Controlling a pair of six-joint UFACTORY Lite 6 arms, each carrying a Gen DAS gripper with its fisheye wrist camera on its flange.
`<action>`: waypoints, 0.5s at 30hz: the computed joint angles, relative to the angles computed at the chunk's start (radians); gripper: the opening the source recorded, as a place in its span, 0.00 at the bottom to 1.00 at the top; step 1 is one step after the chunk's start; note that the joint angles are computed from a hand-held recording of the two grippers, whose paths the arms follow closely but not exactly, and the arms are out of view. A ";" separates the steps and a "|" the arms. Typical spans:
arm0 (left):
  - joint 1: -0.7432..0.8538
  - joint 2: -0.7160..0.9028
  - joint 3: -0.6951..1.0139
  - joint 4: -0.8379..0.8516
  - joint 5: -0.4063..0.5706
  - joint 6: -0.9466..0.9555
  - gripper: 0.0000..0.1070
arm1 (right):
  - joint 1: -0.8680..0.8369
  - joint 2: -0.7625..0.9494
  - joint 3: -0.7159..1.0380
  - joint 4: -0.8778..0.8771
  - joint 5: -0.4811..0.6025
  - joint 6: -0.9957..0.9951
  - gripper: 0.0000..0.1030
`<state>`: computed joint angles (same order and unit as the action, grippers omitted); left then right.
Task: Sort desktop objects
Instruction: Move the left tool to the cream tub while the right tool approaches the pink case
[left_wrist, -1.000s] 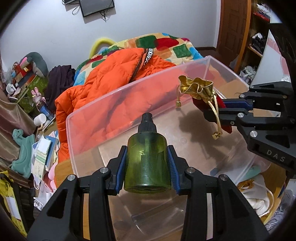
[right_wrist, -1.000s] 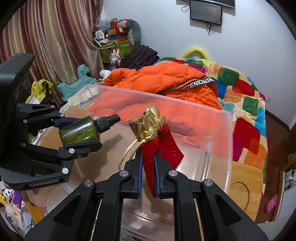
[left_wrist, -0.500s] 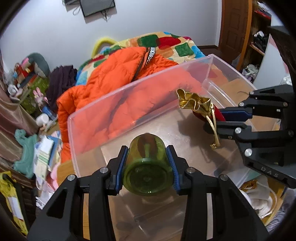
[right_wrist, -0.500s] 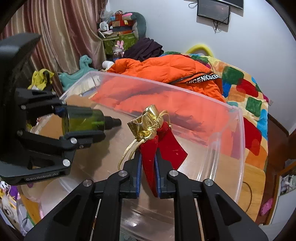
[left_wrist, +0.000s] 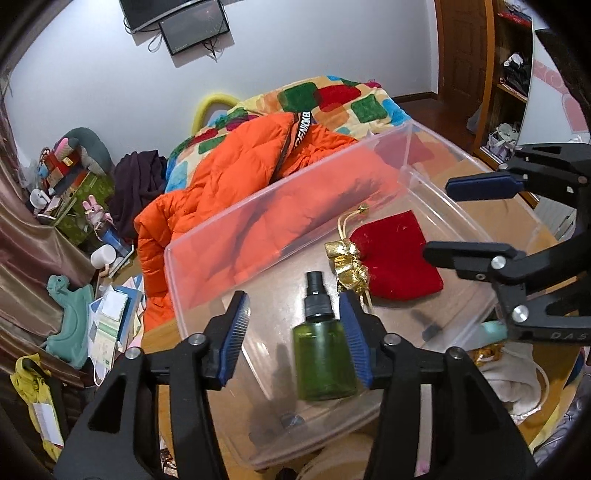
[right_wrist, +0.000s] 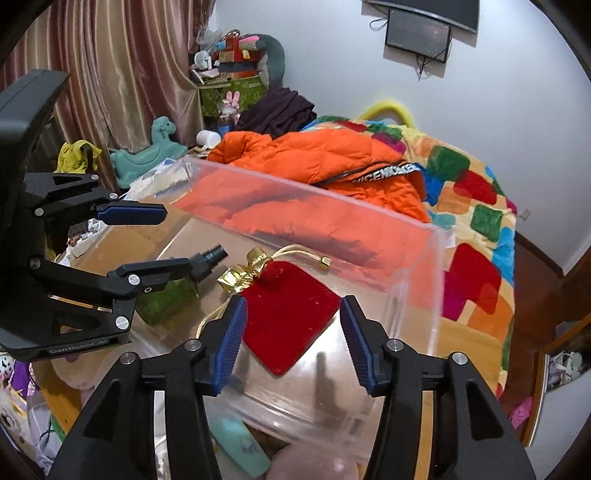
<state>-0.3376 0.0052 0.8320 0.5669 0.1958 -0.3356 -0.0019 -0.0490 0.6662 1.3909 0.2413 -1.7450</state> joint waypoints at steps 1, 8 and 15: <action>-0.006 -0.012 -0.006 0.021 0.005 -0.024 0.48 | -0.005 -0.022 -0.009 -0.014 -0.001 0.012 0.47; -0.030 -0.140 -0.068 -0.017 0.042 -0.004 0.59 | -0.020 -0.199 -0.102 -0.184 0.005 0.167 0.50; -0.023 -0.298 -0.126 -0.218 0.083 0.171 0.66 | -0.074 -0.377 -0.183 -0.303 0.049 0.268 0.59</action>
